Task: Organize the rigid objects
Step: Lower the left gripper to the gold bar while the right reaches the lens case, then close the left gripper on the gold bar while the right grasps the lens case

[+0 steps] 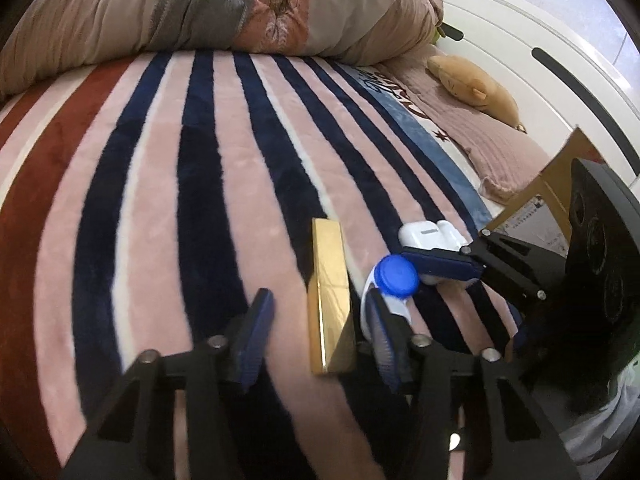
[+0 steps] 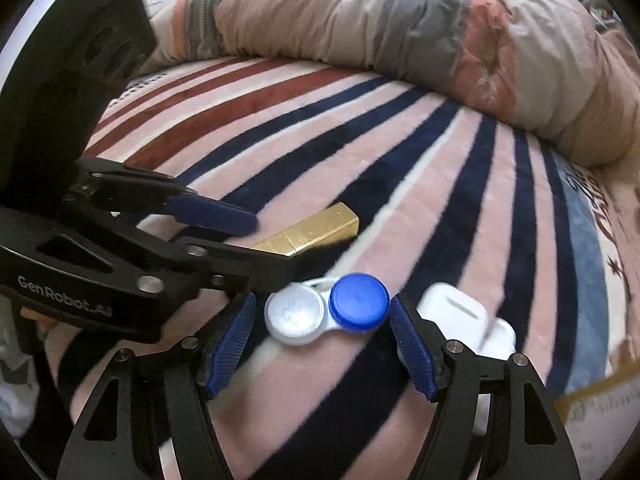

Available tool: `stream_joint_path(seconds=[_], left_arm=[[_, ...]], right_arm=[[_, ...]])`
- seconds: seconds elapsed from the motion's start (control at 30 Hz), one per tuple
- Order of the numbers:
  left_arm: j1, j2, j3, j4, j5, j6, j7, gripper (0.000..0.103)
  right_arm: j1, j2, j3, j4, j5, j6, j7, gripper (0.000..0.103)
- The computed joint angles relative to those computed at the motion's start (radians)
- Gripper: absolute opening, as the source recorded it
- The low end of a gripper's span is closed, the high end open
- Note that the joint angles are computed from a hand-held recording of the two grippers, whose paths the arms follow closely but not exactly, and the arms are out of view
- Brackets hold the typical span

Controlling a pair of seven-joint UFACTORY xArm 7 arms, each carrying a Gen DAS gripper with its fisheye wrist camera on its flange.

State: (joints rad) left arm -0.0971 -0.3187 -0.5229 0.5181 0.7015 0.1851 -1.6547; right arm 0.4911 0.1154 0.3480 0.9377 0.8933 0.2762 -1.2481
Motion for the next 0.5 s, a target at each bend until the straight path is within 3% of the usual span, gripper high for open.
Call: stream_joint_path(seconds=[0.1, 0.13, 0.17, 0.5], left_arm=[[0.026, 0.018, -0.018, 0.010, 0.038, 0.007, -0.035, 0.026], [0.025, 0.020, -0.016, 0.010, 0.047, 0.007, -0.040, 0.022], [0.025, 0.022, -0.014, 0.011, 0.058, 0.004, -0.047, 0.017], [-0.013, 0.076, 0.015, 0.059, 0.184, 0.067, -0.153, 0.015]], right_arm=[[-0.006, 0.029, 0.009, 0.023, 0.004, 0.002, -0.033, 0.065], [-0.010, 0.027, 0.011, 0.023, 0.006, 0.010, -0.034, 0.059], [-0.011, 0.030, 0.009, 0.027, -0.002, 0.019, -0.025, 0.059], [0.010, -0.078, -0.012, -0.058, 0.083, 0.028, -0.096, 0.059]])
